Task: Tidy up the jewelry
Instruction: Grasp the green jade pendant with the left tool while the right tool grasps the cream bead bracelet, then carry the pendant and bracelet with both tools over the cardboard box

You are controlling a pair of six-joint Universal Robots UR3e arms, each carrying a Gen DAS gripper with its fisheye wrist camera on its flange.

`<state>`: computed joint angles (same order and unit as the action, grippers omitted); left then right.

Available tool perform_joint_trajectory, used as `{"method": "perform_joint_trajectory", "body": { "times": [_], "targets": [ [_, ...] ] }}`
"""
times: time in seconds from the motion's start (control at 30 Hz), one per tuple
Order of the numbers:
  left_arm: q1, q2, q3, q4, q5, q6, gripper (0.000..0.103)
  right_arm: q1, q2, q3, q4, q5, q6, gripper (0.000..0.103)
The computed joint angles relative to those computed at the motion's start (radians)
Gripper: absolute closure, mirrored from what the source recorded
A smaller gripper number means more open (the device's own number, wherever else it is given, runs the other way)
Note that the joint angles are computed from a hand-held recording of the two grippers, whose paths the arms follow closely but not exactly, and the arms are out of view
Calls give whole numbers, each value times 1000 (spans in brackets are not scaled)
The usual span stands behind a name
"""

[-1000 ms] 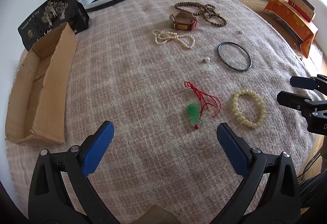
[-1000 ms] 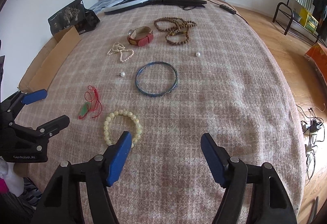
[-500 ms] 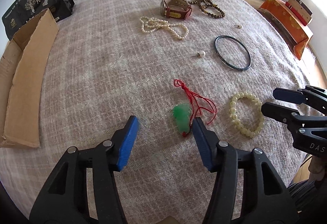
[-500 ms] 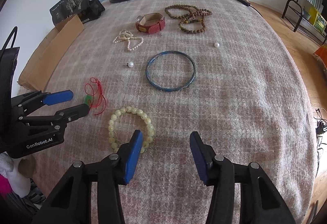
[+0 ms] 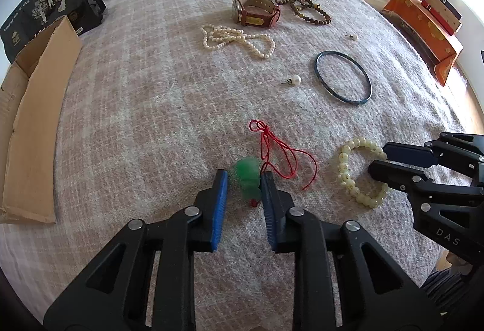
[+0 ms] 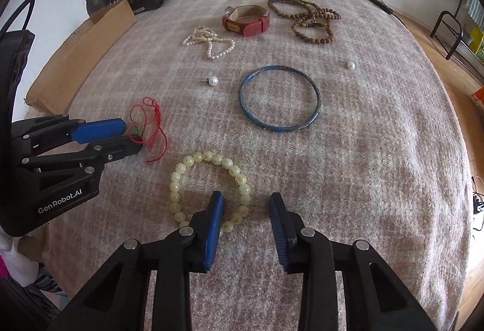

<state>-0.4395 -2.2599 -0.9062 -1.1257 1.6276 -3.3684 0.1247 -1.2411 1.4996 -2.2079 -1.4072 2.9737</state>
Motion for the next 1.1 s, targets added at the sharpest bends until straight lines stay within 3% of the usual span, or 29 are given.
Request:
{"method": "perform_joint_trajectory", "body": {
  "times": [0.07, 0.2, 0.7, 1.1],
  "targets": [
    [3, 6, -5, 0, -6, -2, 89, -7, 0, 0, 4, 20, -5, 90],
    [9, 25, -23, 2, -20, -10, 90, -20, -9, 9, 5, 56, -6, 96],
    [25, 154, -146, 96, -1, -16, 90, -53, -114, 62, -59, 86, 14, 98],
    [54, 289, -200, 164, 19, -6, 90, -5, -117, -70, -77, 107, 58, 98]
  ]
}}
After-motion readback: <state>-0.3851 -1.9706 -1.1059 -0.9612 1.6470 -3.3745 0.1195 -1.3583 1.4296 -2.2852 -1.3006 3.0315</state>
